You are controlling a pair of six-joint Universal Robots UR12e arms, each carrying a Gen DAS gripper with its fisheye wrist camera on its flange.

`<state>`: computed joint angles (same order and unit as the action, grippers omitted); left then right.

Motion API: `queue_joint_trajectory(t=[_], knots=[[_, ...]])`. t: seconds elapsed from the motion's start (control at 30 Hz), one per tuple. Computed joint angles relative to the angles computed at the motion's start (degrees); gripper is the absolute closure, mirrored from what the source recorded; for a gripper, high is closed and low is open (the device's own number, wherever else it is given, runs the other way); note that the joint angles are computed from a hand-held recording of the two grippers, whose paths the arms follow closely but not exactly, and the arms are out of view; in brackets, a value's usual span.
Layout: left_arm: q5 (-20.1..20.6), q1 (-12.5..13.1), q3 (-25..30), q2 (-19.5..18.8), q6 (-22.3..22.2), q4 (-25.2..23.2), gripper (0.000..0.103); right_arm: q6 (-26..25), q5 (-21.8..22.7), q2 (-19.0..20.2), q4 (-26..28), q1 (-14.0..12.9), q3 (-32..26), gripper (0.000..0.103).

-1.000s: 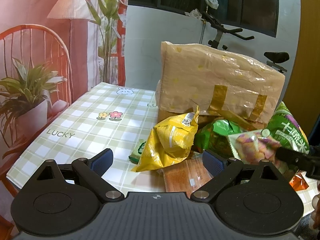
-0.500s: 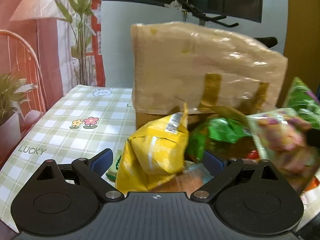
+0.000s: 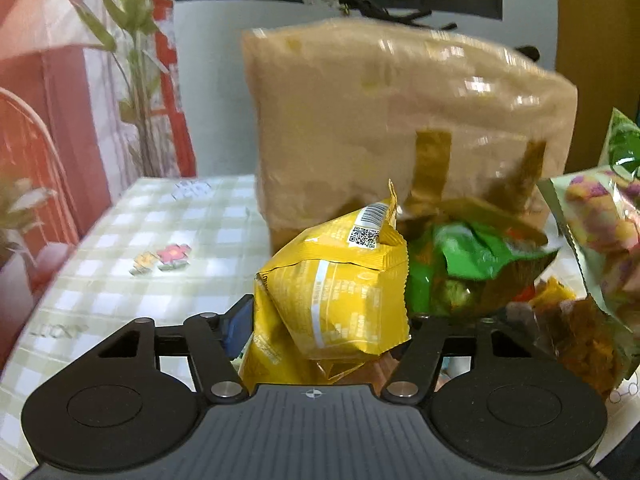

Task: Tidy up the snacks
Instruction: 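Grasp the yellow chip bag with the left tool while the right tool holds the green bag, then carry both bags over the lined box and open both tools to drop them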

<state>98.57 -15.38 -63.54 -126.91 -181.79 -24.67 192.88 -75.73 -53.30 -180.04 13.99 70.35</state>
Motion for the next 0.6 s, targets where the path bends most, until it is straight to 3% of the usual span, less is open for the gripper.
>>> queue_joint_trajectory(t=[0.37, 0.6], knots=[[-0.85, 0.40, -0.10, 2.60, 0.28, 6.55, 0.037, 0.07, -1.36, -0.31, -3.65, -0.26, -1.10, 0.018], [-2.68, -0.13, 3.83, 1.88, 1.76, 9.46, 0.036, 2.87, -0.47, 0.10, -5.20, -1.01, -4.35, 0.018]])
